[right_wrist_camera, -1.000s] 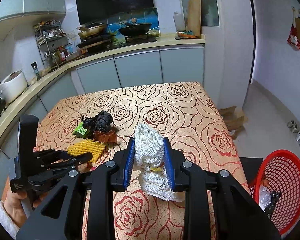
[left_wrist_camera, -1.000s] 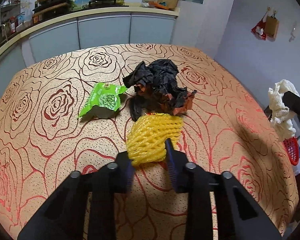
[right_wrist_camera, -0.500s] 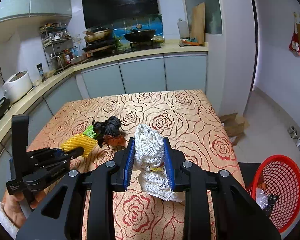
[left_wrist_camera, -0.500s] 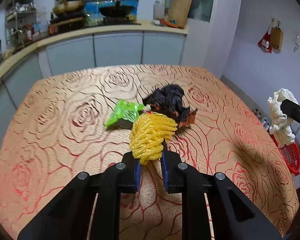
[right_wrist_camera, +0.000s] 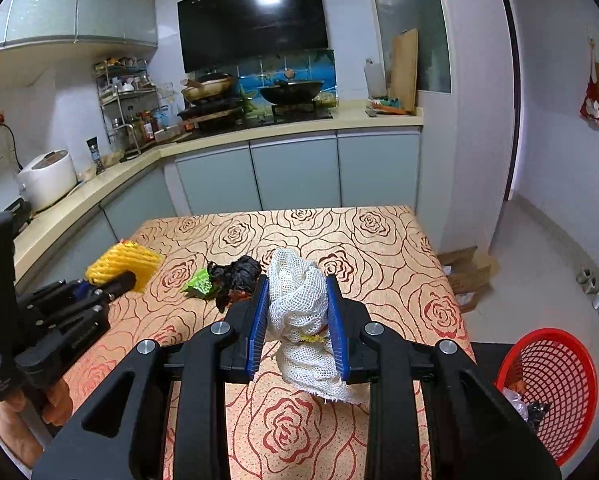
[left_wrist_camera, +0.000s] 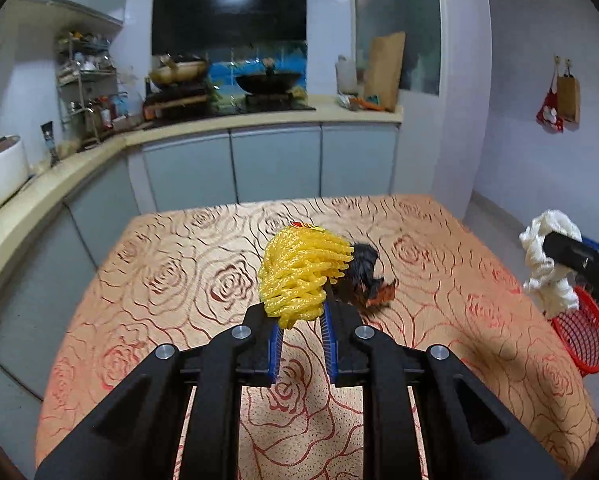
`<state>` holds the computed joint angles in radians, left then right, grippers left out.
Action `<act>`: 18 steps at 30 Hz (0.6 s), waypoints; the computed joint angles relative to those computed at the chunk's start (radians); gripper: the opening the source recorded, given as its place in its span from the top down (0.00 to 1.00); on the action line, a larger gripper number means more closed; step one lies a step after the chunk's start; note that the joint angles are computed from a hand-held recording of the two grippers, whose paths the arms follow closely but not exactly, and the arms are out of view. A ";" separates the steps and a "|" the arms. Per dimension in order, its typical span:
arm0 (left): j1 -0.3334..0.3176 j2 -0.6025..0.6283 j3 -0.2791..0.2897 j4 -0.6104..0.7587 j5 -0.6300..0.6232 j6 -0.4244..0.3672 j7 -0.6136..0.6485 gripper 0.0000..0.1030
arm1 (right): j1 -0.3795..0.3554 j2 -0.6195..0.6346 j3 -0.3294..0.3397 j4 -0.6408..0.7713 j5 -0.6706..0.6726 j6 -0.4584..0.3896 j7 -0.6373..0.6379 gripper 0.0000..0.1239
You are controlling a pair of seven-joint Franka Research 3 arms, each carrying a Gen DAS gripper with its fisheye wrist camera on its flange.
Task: Collect trash
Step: 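Lift the yellow foam net and white mesh cloth and carry them over the red wastebasket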
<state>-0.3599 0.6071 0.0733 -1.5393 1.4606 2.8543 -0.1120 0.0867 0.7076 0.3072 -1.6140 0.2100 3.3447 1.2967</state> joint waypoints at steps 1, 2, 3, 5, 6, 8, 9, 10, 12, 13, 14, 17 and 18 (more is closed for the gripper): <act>-0.008 -0.011 0.006 -0.008 0.017 -0.006 -0.020 0.85 | -0.006 -0.004 0.006 -0.007 -0.002 0.005 0.000 0.78; -0.013 -0.019 0.008 -0.014 0.033 -0.012 -0.037 0.85 | -0.011 -0.009 0.011 -0.016 -0.004 0.011 0.001 0.78; -0.016 -0.029 0.008 -0.021 0.048 -0.021 -0.051 0.85 | -0.014 -0.013 0.013 -0.022 -0.005 0.015 0.003 0.78; -0.016 -0.040 -0.001 -0.027 0.070 -0.036 -0.068 0.85 | -0.022 -0.021 0.018 -0.035 -0.009 0.023 0.009 0.78; -0.017 -0.046 -0.005 -0.032 0.083 -0.047 -0.080 0.85 | -0.025 -0.025 0.019 -0.040 -0.012 0.028 0.013 0.78; -0.014 -0.053 -0.018 -0.034 0.098 -0.063 -0.092 0.85 | -0.030 -0.034 0.020 -0.056 -0.016 0.039 0.023 0.78; -0.013 -0.056 -0.024 -0.034 0.103 -0.072 -0.095 0.85 | -0.037 -0.041 0.023 -0.066 -0.020 0.046 0.028 0.78; -0.011 -0.057 -0.029 -0.033 0.109 -0.074 -0.099 0.85 | -0.043 -0.045 0.026 -0.074 -0.025 0.053 0.035 0.78; -0.011 -0.059 -0.037 -0.032 0.126 -0.083 -0.111 0.85 | -0.047 -0.054 0.024 -0.087 -0.034 0.062 0.048 0.78; -0.011 -0.059 -0.041 -0.029 0.135 -0.085 -0.116 0.85 | -0.046 -0.058 0.020 -0.094 -0.037 0.066 0.055 0.78; -0.010 -0.058 -0.045 -0.027 0.140 -0.087 -0.118 0.85 | -0.045 -0.062 0.015 -0.099 -0.040 0.069 0.062 0.78; -0.012 -0.054 -0.055 -0.019 0.150 -0.091 -0.113 0.85 | -0.039 -0.072 -0.003 -0.109 -0.043 0.072 0.082 0.78; -0.015 -0.053 -0.057 -0.015 0.155 -0.092 -0.110 0.85 | -0.037 -0.075 -0.009 -0.114 -0.043 0.075 0.088 0.78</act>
<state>-0.3746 0.5539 0.0159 -1.5542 1.6154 2.7626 -0.2218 0.0497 0.6325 0.2978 -1.7280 0.1665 3.4199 1.3851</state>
